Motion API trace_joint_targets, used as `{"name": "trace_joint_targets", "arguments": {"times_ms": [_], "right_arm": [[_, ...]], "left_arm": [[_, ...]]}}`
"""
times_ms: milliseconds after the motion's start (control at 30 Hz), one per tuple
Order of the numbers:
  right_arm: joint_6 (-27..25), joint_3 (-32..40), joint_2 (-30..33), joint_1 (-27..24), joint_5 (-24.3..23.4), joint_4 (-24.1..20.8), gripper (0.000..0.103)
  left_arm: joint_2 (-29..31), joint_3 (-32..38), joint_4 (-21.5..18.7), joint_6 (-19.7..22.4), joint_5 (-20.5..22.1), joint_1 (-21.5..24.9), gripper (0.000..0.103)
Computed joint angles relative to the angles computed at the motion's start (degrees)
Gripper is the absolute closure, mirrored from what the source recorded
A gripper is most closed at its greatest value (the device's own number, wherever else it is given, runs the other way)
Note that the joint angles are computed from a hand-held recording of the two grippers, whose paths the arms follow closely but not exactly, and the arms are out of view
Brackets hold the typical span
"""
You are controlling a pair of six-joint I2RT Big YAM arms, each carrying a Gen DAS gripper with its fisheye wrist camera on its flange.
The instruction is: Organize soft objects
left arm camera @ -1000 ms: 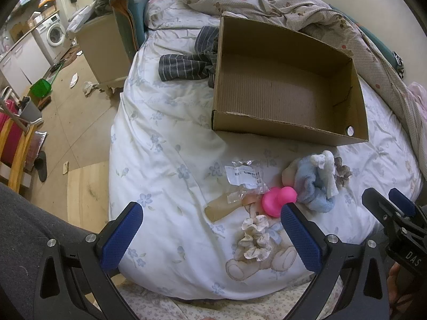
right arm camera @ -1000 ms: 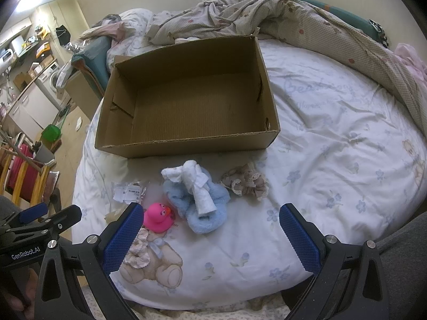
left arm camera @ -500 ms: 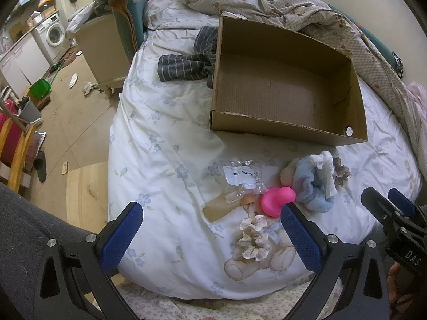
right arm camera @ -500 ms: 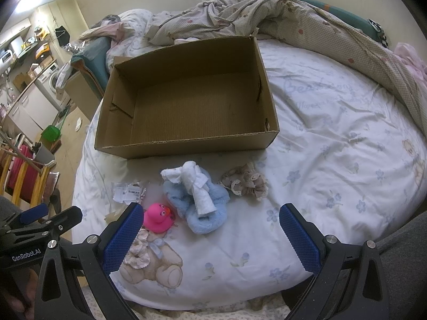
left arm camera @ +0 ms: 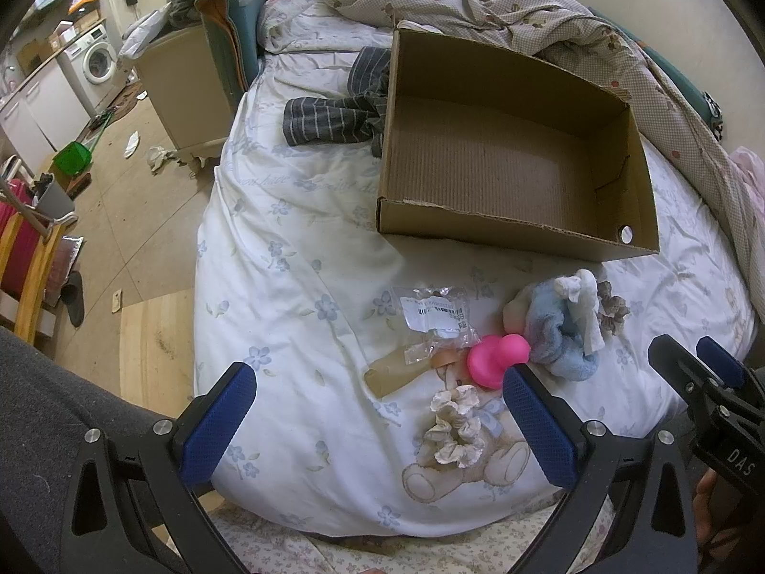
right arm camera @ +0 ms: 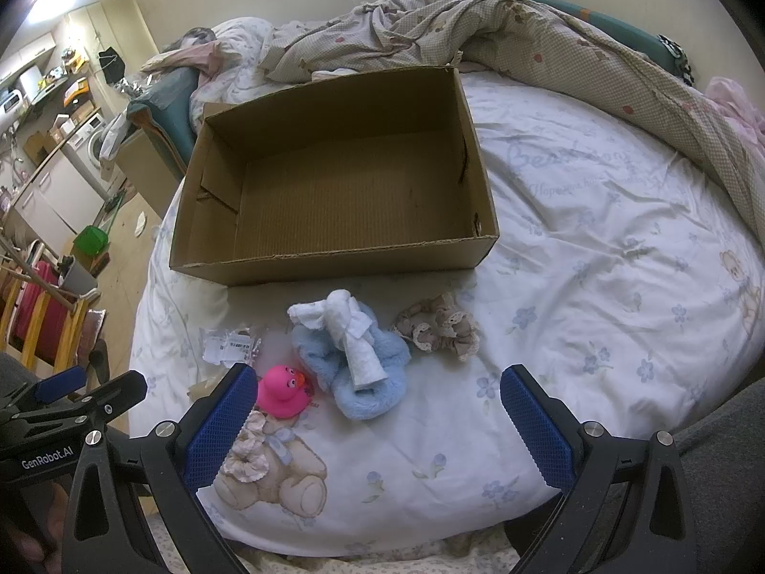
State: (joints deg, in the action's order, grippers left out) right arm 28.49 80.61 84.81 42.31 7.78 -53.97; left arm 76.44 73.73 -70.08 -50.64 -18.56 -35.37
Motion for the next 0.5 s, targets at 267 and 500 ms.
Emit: {"name": "trace_joint_targets", "arguments": {"times_ms": [267,500], "right_arm": [[1.5,0.2,0.0,-0.9,-2.0,0.4,0.000],[0.9,5.1,2.0,-4.2,-9.9,-3.9,0.000]], "left_arm": [[-0.1,0.7,-2.1,-1.3,3.3,2.6,0.000],[0.3,2.4,-3.7,-2.3,8.6,7.2,0.000]]}}
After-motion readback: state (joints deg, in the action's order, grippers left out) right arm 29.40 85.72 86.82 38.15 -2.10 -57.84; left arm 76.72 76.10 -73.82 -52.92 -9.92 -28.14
